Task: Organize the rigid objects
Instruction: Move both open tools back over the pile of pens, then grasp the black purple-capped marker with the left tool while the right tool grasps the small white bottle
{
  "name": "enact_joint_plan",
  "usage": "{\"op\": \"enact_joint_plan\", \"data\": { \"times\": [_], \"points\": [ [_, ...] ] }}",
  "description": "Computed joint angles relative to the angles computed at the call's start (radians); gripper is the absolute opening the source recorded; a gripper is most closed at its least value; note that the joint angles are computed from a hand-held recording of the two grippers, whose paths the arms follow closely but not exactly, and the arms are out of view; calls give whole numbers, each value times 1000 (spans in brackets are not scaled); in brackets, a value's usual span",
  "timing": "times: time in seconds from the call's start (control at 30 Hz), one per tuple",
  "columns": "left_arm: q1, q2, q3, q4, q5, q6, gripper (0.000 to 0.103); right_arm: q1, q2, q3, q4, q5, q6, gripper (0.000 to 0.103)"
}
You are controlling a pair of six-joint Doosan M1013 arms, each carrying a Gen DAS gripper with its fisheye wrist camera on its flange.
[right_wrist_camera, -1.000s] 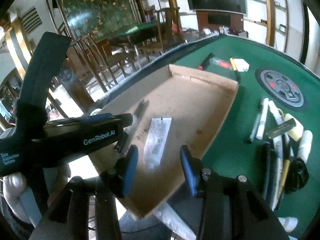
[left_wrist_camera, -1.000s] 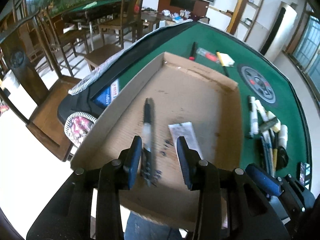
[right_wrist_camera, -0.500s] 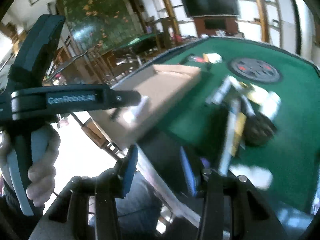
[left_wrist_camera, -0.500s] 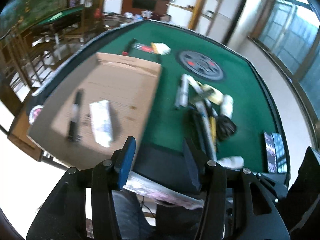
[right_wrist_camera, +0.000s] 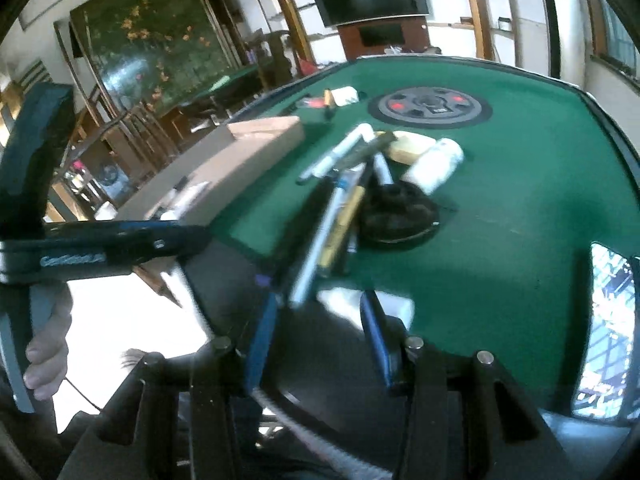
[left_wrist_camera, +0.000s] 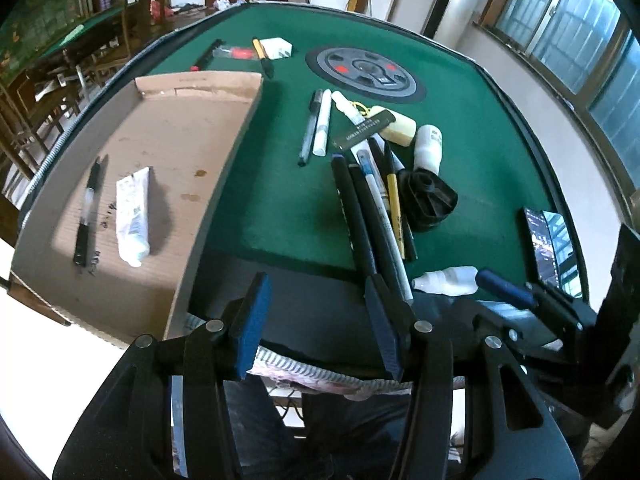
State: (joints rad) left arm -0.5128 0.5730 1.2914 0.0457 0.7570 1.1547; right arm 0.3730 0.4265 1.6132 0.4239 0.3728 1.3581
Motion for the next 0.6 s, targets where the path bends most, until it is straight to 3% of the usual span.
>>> {"op": "enact_joint_plan", "data": {
  "times": [0.27, 0.4, 0.5, 0.6],
  "points": [
    [1, 44, -52, -35, 58, 36, 49, -17, 28, -44, -126, 89, -26, 44],
    [2, 77, -97, -52, 100, 59, 49, -25, 57, -79, -130, 171, -111, 43],
    [5, 104, -136, -62, 122, 65, 49, -35, 58, -83, -52, 192, -195, 38],
    [9, 134, -181, -75, 153, 79, 49, -32, 60, -86, -67, 191, -182, 36]
  ]
}}
